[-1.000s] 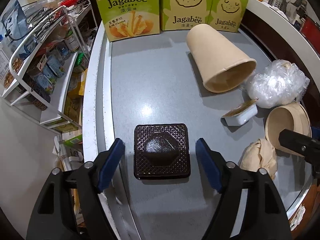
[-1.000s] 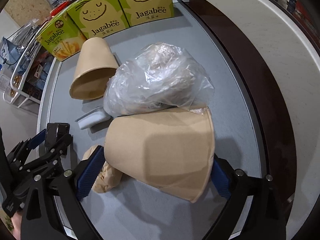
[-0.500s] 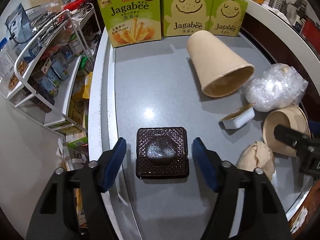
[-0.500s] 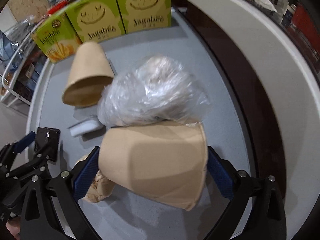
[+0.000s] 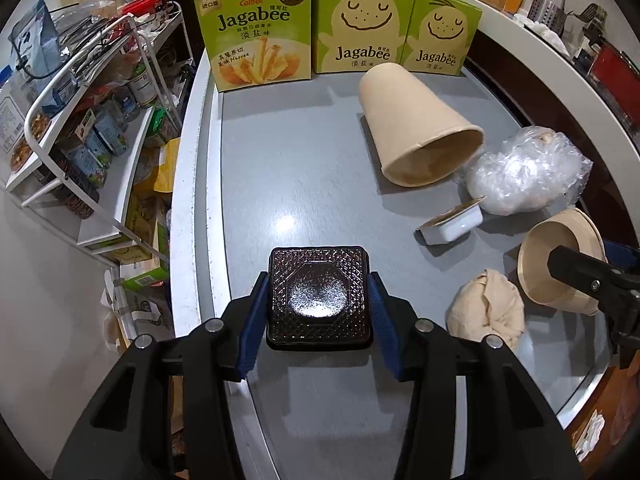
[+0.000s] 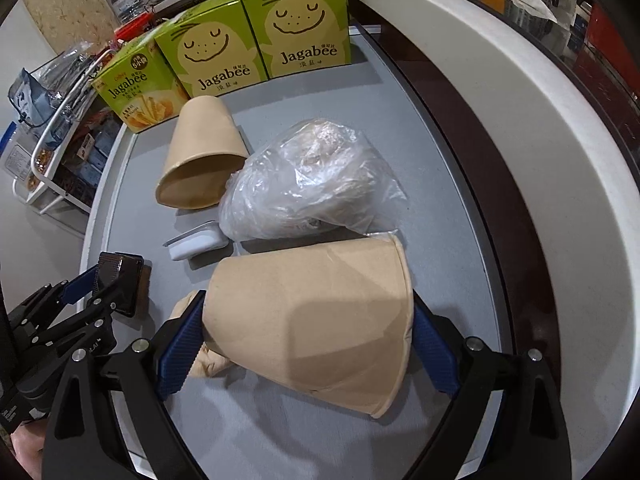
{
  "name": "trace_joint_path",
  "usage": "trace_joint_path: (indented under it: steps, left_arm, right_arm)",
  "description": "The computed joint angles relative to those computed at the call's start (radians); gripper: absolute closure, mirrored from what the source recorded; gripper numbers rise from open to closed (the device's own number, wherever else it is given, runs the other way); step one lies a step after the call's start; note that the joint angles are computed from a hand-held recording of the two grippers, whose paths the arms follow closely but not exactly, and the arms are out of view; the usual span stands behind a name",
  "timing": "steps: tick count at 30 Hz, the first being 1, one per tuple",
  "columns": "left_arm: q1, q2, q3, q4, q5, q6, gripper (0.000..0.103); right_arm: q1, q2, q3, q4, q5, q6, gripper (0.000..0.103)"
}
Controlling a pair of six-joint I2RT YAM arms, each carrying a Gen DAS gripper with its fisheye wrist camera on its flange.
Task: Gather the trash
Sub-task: 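Grasp the dark square tray with the left tool while the right tool grasps the paper cup, then carry the dark tray and paper cup off the counter over the white bin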
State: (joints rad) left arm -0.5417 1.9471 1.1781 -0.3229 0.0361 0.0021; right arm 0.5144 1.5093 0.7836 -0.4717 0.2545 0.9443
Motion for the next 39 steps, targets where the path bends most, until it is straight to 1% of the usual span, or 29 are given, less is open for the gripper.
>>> trace_joint_path:
  steps: [6, 10, 15, 22, 27, 31, 36, 39]
  left_arm:
    - [-0.014, -0.068, -0.053, 0.009, -0.008, 0.001, 0.054]
    - [-0.016, -0.135, -0.100, 0.012, -0.003, -0.008, 0.054]
    - [-0.016, -0.242, -0.175, 0.012, 0.005, -0.021, 0.054]
    - [-0.019, -0.414, -0.300, -0.006, 0.016, -0.041, 0.054]
    - [-0.033, -0.562, -0.396, -0.047, 0.014, -0.058, 0.054]
    - [-0.049, -0.686, -0.467, -0.096, 0.008, -0.065, 0.054]
    - [-0.092, -0.825, -0.548, -0.173, -0.014, -0.073, 0.054]
    - [-0.114, -0.890, -0.590, -0.220, -0.014, -0.083, 0.054]
  right_arm:
    - [0.024, -0.100, -0.040, -0.027, -0.011, 0.015, 0.012]
    - [0.066, -0.170, -0.050, -0.071, 0.006, 0.026, 0.012]
    - [0.121, -0.281, -0.062, -0.117, 0.010, 0.030, 0.012]
    - [0.233, -0.390, -0.056, -0.189, 0.020, 0.067, 0.012]
    - [0.345, -0.451, -0.058, -0.228, 0.038, 0.122, 0.012]
    - [0.469, -0.484, -0.061, -0.259, 0.063, 0.187, 0.012]
    - [0.607, -0.486, -0.073, -0.281, 0.083, 0.259, 0.012]
    - [0.677, -0.483, -0.095, -0.272, 0.073, 0.305, 0.012]
